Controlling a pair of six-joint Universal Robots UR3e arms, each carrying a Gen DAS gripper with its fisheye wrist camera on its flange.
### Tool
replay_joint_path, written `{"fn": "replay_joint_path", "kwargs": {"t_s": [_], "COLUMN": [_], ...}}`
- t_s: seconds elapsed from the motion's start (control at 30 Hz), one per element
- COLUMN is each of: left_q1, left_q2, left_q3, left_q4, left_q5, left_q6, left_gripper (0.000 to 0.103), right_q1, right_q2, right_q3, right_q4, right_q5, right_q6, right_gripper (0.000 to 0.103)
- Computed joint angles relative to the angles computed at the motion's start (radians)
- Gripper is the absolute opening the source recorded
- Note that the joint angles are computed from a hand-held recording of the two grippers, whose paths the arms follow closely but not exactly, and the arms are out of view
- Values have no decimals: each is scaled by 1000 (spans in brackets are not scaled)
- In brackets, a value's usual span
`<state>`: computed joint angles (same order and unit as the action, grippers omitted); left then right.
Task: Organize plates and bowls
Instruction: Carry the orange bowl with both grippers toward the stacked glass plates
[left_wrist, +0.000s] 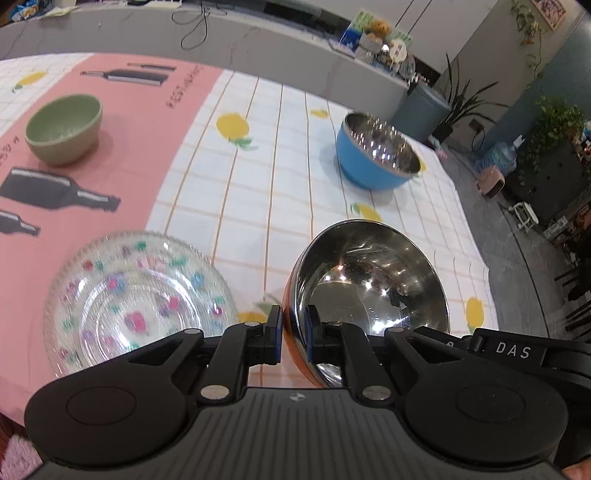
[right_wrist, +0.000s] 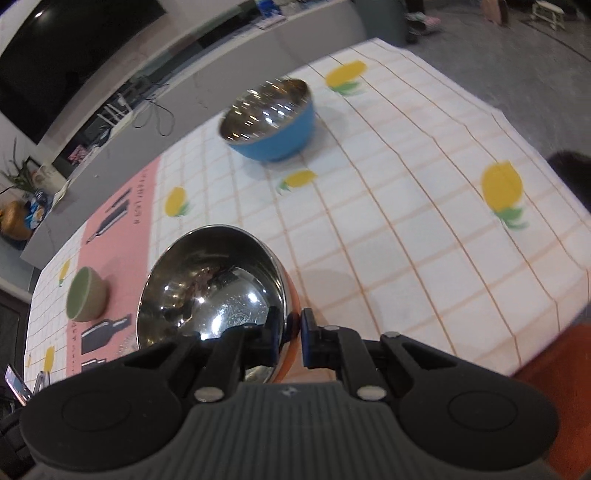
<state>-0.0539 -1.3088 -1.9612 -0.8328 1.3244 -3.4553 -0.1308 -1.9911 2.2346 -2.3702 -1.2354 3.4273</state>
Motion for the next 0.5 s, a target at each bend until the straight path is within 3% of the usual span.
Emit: {"fn": "replay_joint_path", "kwargs": {"t_s": [0.5], "left_q1": [-12], "left_q2": [-20], "left_q3": [-6], "left_q4": [-29], "left_q5": [-6], "left_q6": [-59], "left_gripper": [15], "right_q1": [-32], "right_q2": [43], "right_q3": [10], "right_q4": [21], "right_q5": [3], "right_q6": [50], "right_gripper": [9]}}
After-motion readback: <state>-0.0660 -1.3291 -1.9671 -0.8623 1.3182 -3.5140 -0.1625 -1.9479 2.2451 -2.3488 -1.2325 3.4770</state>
